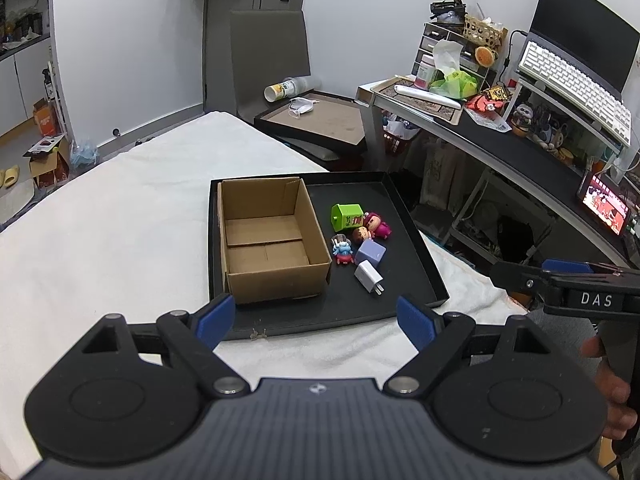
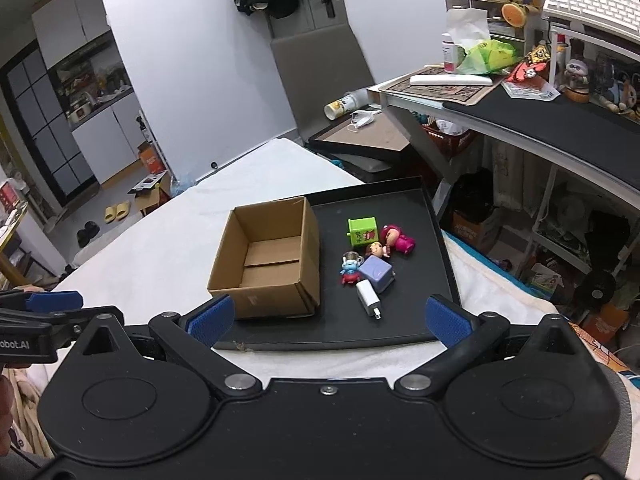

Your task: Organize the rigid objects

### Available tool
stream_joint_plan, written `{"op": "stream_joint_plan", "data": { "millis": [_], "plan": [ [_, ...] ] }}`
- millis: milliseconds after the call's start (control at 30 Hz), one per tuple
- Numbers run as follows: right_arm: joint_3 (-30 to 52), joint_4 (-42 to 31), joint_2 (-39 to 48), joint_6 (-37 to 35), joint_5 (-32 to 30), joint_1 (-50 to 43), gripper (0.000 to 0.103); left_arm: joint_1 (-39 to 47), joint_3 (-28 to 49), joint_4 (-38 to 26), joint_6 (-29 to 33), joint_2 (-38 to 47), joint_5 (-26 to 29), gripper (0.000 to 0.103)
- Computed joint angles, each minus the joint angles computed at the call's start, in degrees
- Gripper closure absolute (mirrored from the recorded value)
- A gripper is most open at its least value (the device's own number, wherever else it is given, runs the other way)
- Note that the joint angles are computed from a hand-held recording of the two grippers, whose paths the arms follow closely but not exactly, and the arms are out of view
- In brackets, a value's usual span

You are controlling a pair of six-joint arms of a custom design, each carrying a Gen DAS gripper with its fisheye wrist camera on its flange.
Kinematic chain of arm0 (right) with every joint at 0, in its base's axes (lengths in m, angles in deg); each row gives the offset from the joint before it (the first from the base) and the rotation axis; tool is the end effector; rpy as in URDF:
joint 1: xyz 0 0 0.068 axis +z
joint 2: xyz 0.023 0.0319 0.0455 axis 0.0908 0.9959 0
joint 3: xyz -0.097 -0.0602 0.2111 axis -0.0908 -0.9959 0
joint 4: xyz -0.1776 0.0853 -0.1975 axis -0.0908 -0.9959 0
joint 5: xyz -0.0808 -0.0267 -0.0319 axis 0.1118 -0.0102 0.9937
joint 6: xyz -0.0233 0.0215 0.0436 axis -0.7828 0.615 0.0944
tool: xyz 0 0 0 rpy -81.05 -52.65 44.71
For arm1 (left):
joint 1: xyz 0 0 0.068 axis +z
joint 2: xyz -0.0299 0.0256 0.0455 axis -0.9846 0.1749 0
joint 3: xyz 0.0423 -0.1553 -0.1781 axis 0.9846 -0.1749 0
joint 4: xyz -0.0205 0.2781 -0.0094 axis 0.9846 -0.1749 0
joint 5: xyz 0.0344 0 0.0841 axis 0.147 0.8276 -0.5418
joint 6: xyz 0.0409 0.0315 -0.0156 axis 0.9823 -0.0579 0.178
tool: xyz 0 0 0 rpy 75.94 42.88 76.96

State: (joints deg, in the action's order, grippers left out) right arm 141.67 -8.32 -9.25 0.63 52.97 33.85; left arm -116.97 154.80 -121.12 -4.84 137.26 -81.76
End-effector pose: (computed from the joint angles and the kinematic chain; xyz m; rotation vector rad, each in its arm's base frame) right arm 0.2085 0.0999 0.3157 0.2818 2.2662 0.1593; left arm 0.2745 -0.2039 0.3363 0.4233 2.3690 -0.3484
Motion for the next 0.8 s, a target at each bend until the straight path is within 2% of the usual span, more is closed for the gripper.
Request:
{"op": "stream_joint_plan", "data": {
  "millis": [800],
  "plan": [
    [-1.17,0.64,-0.74,-0.38,1.27,0.84,0.000,0.06,-0.90,0.58,0.29,-0.42,0.21,0.016]
  ]
}}
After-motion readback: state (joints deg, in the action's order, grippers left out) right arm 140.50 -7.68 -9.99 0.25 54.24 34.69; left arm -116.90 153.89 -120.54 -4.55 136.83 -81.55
